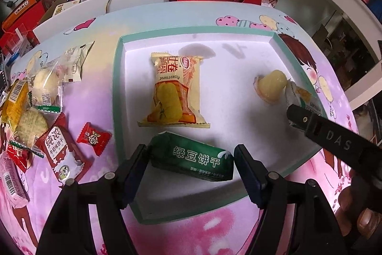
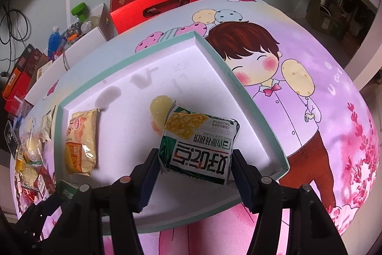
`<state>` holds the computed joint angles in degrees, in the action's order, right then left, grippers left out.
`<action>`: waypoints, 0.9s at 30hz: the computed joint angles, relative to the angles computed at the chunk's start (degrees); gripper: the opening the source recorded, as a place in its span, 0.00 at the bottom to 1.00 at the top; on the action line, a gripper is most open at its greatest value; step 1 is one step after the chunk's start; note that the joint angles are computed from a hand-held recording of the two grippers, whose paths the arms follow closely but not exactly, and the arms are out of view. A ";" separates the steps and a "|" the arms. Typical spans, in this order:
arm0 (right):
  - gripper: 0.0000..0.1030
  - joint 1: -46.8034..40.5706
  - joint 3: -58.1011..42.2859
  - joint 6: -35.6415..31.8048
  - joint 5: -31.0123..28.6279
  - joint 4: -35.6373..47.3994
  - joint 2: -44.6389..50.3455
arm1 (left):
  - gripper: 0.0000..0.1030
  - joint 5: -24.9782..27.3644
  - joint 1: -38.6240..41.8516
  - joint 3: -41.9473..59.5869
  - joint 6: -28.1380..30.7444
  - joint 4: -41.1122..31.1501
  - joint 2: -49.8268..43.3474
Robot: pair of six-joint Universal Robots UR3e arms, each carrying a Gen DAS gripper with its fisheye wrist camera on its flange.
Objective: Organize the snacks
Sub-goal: 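Carry both packs into the white tray and open both tools, then move both tools back over the snack pile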
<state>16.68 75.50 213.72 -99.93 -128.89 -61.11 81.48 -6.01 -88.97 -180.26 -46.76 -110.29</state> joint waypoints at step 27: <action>1.00 0.86 0.10 -1.57 -0.68 -3.19 0.38 | 0.94 4.33 4.44 -7.59 -1.84 10.62 4.25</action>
<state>17.55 75.60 212.16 -100.61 -132.08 -60.73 85.82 -1.57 -96.56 -182.10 -36.14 -106.04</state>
